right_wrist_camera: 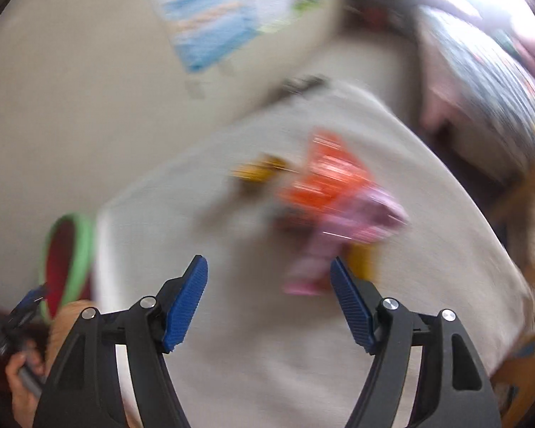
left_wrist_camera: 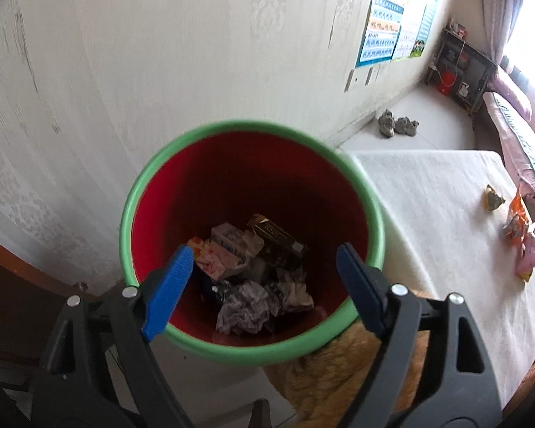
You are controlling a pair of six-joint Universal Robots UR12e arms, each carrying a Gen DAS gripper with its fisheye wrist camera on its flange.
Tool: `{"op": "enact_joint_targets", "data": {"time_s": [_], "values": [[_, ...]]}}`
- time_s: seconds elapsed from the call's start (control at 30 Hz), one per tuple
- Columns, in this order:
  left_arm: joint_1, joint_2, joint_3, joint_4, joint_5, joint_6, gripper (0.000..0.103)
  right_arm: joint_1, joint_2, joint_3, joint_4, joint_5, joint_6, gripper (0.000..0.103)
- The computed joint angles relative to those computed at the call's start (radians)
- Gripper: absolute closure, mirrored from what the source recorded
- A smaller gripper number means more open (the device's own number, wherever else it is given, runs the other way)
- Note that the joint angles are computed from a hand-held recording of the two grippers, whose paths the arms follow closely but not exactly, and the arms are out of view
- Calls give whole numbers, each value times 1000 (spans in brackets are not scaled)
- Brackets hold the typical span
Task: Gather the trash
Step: 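Carry the brown box over the red bucket and open the right gripper, then grasp the pink wrapper with the left gripper while the right approaches the yellow packet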
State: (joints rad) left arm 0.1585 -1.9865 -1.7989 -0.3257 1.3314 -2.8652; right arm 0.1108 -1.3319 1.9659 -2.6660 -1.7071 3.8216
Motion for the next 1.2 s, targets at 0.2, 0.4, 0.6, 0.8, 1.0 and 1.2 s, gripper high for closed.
{"op": "enact_joint_targets", "data": {"time_s": [0.2,0.4,0.6,0.8,1.0,1.2], "values": [[-35,27,-4,30,-11,27,23,-62,12,61,-40,117,108,49],[-96,59,-2,-14,-100,61,23,-64,51,29,8,94,27,54],[-192,65,18,-98,-240,126,23,-66,-3,79,-39,89,42,69],[-302,44,47,-187,-289,249,30,-58,-110,120,21,38,39,69],[-401,-7,75,-212,-248,340,40,-79,-202,192,-31,-15,153,68],[-472,-67,89,-177,-127,390,36,-96,-221,207,-89,13,199,68]]}}
